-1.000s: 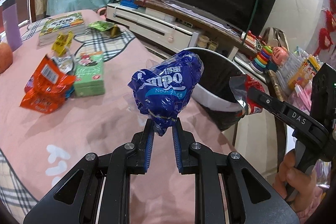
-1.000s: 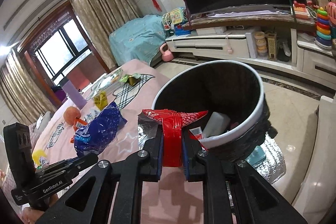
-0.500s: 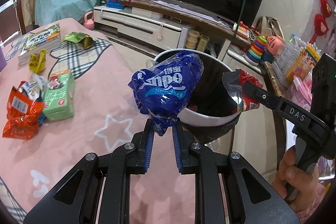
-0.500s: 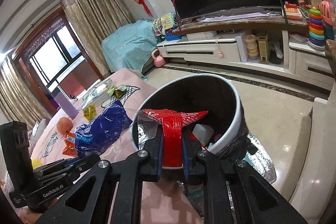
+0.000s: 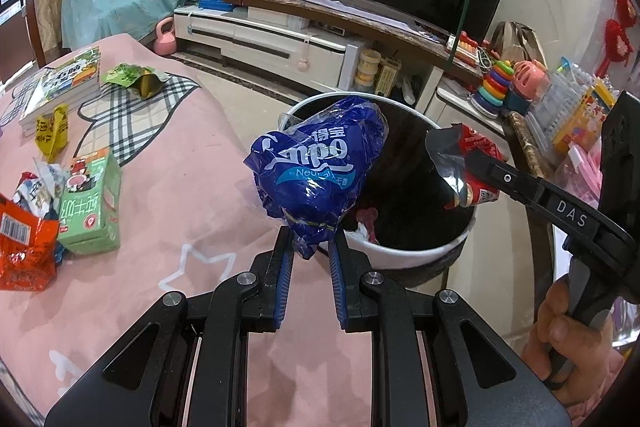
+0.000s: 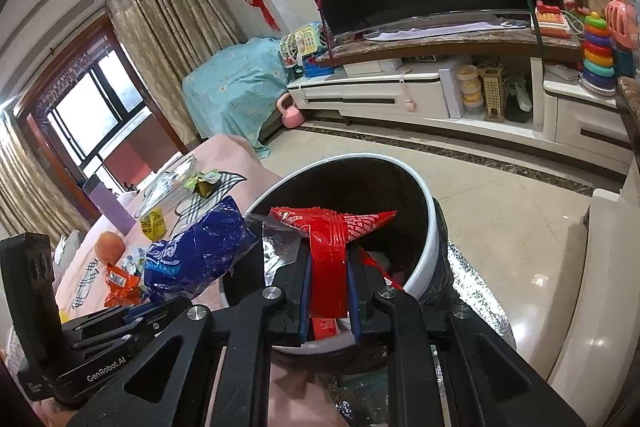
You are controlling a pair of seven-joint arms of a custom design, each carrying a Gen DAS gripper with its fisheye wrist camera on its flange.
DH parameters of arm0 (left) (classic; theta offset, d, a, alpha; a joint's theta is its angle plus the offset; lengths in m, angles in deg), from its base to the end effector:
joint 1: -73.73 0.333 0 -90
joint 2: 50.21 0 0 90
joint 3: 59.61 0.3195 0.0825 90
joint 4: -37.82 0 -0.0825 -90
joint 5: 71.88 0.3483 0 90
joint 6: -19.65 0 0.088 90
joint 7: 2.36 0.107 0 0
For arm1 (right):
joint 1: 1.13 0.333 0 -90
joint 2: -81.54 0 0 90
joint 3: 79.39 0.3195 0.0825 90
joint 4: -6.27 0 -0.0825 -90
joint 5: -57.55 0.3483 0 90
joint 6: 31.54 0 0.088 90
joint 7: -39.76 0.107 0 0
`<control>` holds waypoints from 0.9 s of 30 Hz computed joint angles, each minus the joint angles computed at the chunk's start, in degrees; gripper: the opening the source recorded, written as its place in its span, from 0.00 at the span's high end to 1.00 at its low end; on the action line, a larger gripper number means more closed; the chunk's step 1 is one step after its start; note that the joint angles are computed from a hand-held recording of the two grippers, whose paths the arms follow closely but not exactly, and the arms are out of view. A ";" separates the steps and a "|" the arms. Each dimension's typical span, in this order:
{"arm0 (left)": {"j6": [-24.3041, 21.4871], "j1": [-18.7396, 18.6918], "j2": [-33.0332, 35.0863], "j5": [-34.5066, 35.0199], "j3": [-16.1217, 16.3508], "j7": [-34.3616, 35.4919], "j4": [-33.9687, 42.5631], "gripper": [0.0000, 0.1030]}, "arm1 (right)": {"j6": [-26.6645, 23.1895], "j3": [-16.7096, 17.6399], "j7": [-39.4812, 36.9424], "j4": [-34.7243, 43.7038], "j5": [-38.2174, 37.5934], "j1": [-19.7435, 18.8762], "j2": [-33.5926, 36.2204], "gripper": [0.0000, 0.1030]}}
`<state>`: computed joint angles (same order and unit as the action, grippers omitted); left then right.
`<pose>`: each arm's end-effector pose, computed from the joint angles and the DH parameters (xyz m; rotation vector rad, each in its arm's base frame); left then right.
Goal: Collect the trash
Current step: 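Carry the blue and red wrappers toward the bin above its opening, then open the left tool over the bin while the right tool releases the red wrapper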
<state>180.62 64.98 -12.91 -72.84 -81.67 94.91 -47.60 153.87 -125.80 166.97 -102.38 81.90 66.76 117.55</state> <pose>0.6611 -0.3095 0.4129 -1.4109 2.3595 -1.0136 0.5856 0.2893 0.3974 -1.2296 1.8609 -0.5510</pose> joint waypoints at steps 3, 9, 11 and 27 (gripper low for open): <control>-1.33 -1.04 1.12 0.66 0.74 -0.60 2.17 0.84 | -1.33 0.12 0.01 1.18 -0.83 -0.71 0.49 0.85; -3.11 -2.59 2.96 1.75 1.88 -1.45 5.63 0.84 | -2.92 1.76 1.79 2.25 -4.46 -3.36 0.35 0.85; -3.71 -3.03 3.56 2.07 2.19 -1.66 6.72 0.84 | -3.25 2.13 2.60 2.46 -5.65 -3.96 0.32 0.85; -7.87 -4.62 7.02 2.46 2.73 -1.68 13.16 0.75 | -5.49 7.51 7.76 4.62 -14.07 -10.83 -0.68 0.82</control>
